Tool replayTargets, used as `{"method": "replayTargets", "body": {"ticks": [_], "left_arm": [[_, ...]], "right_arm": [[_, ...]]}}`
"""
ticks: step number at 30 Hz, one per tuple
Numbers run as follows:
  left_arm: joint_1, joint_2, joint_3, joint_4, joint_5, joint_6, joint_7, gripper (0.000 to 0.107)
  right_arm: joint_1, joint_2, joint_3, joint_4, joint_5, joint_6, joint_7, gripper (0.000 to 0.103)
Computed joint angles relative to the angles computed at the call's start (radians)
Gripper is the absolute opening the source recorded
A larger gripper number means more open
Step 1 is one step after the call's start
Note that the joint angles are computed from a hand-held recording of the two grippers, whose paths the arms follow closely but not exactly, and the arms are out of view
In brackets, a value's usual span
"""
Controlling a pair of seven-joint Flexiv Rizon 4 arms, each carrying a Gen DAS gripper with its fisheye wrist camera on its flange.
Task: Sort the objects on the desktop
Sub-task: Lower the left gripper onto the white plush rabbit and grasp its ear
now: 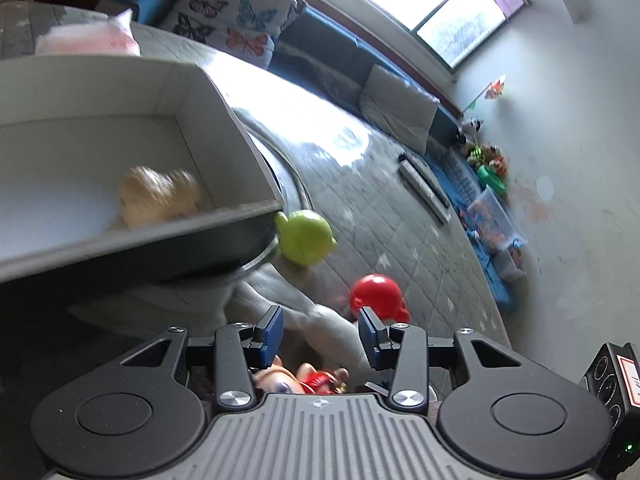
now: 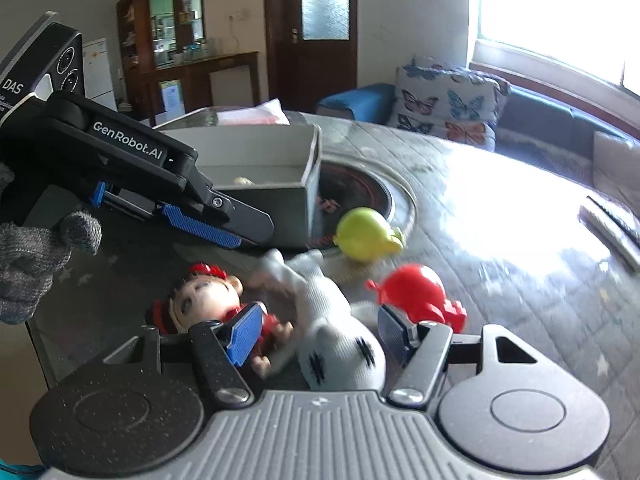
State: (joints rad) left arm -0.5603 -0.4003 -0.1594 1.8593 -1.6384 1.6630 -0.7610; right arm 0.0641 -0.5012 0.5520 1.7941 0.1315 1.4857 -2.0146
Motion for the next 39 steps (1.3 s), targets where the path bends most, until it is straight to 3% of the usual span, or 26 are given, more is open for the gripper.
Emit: {"method": "replayTargets", "body": {"ticks": [9, 18, 23, 39], "left_arm": [[0.091, -0.039, -0.041, 0.013, 0.304, -0.056, -0.313, 0.044], [0.106, -0.077, 0.011, 0.001, 0.584, -0.102, -0.586, 0.044], [0.023, -0.112, 0.192, -0.066, 0.844, -0.232, -0.813, 0.044], [0.049, -0.149, 0.238, -0.174, 1.202, -0.365, -1.093, 0.042]], "right_arm": [[-0.03, -0.02, 0.024, 0.003, 0.03, 0.002, -0.01, 0.059], [-0.055, -0.024, 0.044, 0.012, 0.048, -0.009, -0.024, 0.054], [-0.066, -0.035, 0.058, 0.012, 0.056, 0.007, -0.034, 0.05], [-0.094, -0.044, 0.09, 0.029, 0.058, 0.027, -0.031, 0.047]]}}
